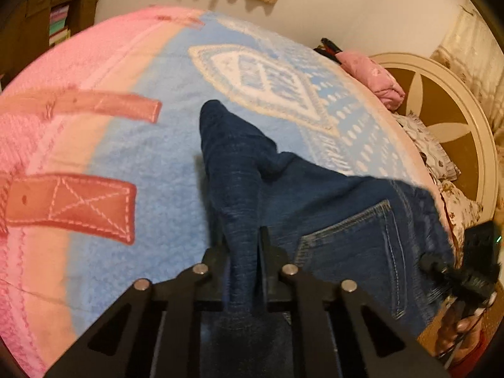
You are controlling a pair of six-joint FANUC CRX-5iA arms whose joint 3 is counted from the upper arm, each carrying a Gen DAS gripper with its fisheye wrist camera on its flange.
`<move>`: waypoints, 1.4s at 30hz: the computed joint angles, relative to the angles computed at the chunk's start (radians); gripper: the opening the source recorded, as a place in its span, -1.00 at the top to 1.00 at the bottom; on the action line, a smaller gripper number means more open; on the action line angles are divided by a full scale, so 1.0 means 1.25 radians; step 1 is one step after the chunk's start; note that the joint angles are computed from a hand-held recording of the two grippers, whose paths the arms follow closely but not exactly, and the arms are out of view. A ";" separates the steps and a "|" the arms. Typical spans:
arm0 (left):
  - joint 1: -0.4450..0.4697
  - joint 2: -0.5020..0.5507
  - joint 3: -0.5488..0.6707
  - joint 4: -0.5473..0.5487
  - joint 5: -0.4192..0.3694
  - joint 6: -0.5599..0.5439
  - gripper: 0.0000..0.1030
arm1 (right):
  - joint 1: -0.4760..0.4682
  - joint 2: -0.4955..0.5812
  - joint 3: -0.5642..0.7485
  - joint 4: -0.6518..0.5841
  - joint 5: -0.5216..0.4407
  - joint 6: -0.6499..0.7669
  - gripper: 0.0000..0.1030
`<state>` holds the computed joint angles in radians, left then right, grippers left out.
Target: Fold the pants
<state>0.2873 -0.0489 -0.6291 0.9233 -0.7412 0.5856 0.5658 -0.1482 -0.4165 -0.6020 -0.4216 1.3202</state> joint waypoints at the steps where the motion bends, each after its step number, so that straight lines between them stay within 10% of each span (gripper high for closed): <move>1: 0.004 -0.009 -0.001 0.005 -0.010 -0.004 0.75 | -0.003 -0.009 0.007 -0.015 -0.005 0.016 0.41; 11: 0.105 -0.041 0.061 0.155 0.024 -0.043 0.77 | 0.000 0.135 0.309 -0.095 -0.111 0.209 0.41; 22: 0.151 0.158 0.256 0.181 0.248 -0.069 0.77 | 0.027 0.635 0.917 -0.109 -0.191 0.286 0.42; 27: 0.207 0.304 0.408 -0.117 0.202 0.204 0.75 | 0.076 0.854 1.137 0.132 -0.203 0.087 0.29; 30: 0.215 0.363 0.473 -0.227 0.165 0.289 0.34 | 0.089 0.972 1.270 0.285 -0.285 -0.090 -0.01; 34: 0.212 0.348 0.484 -0.419 0.228 0.449 -0.67 | 0.057 0.972 1.240 0.207 -0.263 -0.092 -0.31; 39: 0.248 0.275 0.399 -0.365 0.256 0.452 -0.65 | 0.060 0.810 0.920 0.347 0.036 -0.343 -0.30; 42: 0.246 0.229 0.379 -0.478 0.280 0.549 -0.65 | 0.085 0.710 0.703 0.624 0.194 -0.613 -0.12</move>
